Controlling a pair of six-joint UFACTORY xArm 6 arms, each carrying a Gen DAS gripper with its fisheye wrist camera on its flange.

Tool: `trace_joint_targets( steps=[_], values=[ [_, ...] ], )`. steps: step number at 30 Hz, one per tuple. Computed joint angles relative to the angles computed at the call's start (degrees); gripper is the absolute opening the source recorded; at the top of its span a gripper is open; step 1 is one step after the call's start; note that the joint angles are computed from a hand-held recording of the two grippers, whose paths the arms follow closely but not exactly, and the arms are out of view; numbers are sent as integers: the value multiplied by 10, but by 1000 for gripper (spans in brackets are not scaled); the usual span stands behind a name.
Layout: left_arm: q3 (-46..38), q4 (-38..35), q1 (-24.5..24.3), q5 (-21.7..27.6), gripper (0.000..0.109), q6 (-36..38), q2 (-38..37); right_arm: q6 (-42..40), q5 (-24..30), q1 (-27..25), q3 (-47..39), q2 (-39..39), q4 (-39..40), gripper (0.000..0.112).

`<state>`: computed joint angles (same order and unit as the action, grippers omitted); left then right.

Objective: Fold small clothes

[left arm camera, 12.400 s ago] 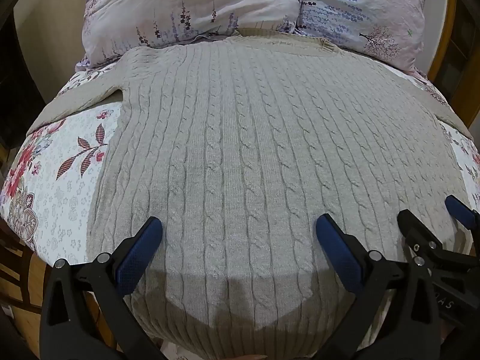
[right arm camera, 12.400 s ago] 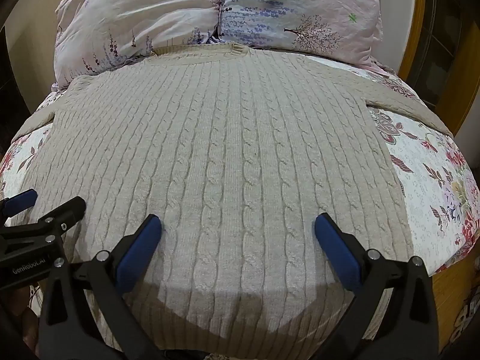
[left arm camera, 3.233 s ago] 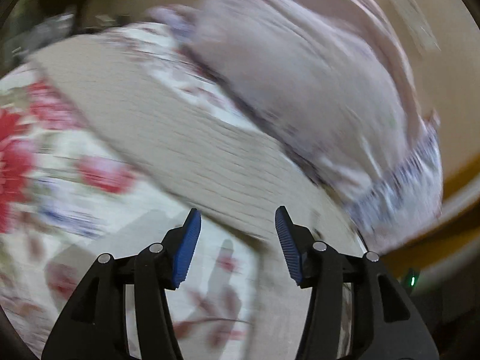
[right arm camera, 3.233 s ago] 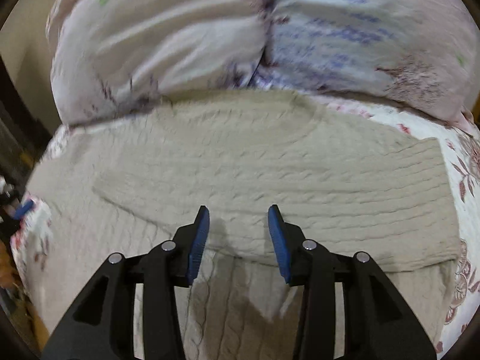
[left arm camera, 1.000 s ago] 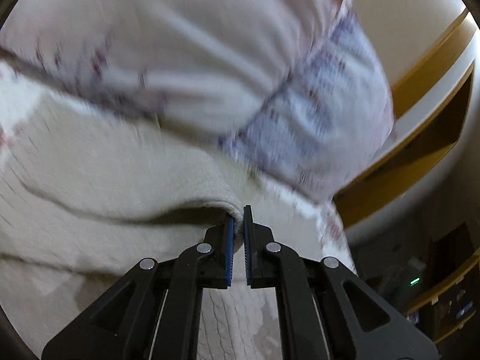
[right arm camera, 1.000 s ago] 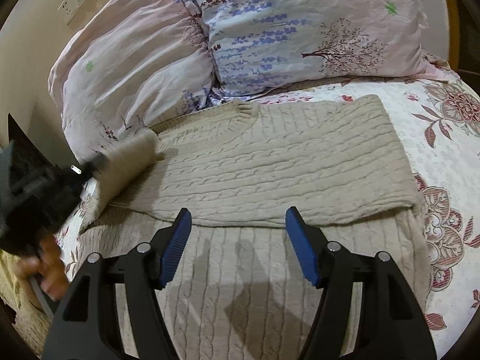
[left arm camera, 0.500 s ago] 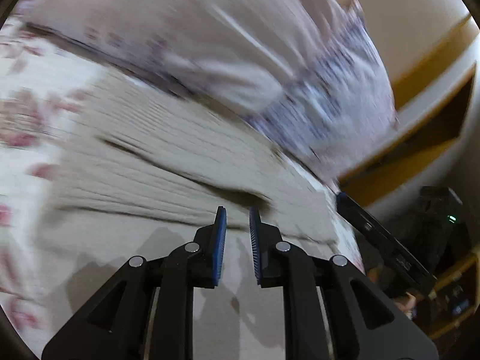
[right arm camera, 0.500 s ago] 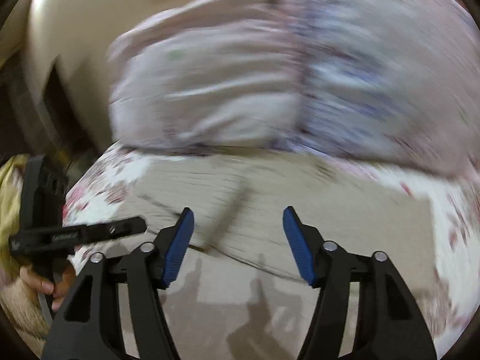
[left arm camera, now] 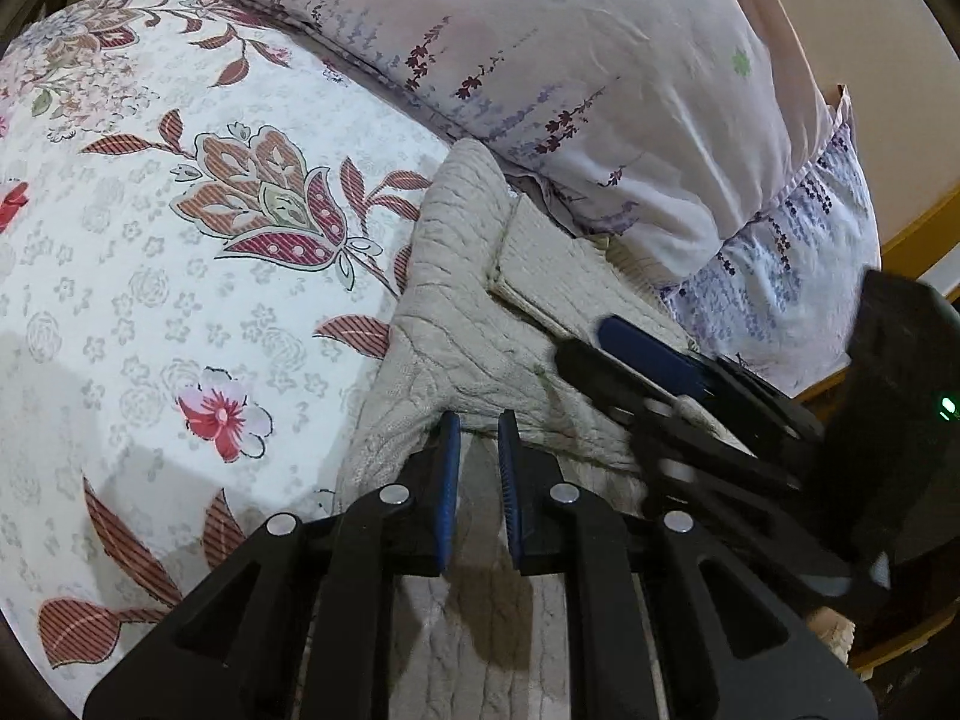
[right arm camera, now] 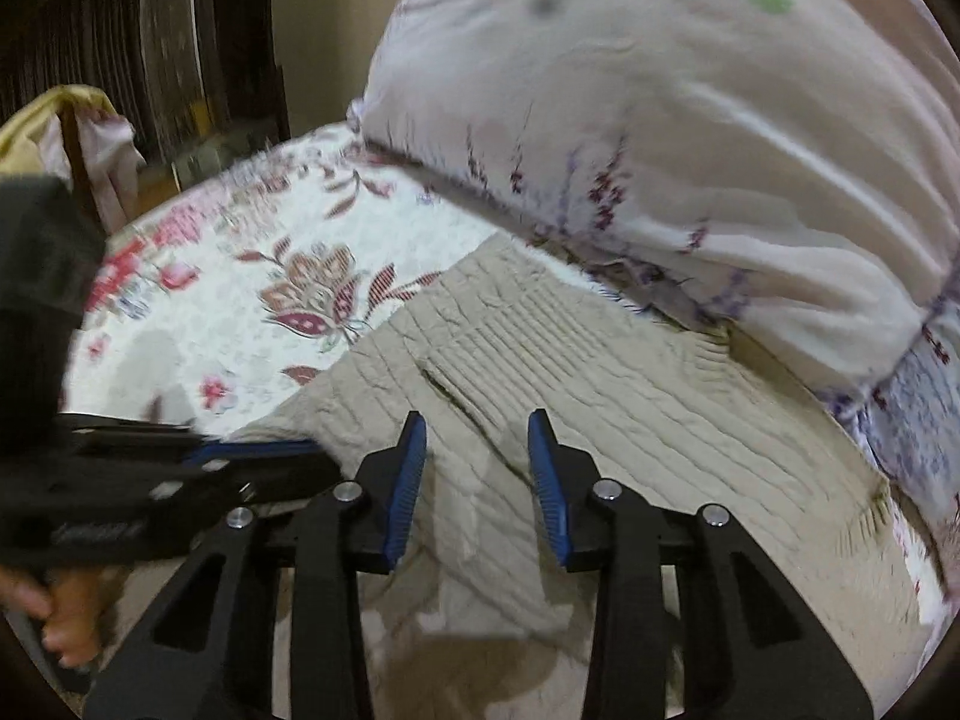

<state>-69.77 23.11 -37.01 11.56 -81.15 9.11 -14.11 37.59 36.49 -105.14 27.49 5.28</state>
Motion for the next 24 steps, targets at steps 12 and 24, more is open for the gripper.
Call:
trace_joint_targets(
  steps=[12, 24],
  values=[
    [-7, 15, 0, 6, 14, -3, 5, 81, -101, -28, 73, -49, 14, 4],
    [7, -31, -4, -24, 33, 56, -3, 192, -250, -188, 404, -323, 169, 11]
  ],
)
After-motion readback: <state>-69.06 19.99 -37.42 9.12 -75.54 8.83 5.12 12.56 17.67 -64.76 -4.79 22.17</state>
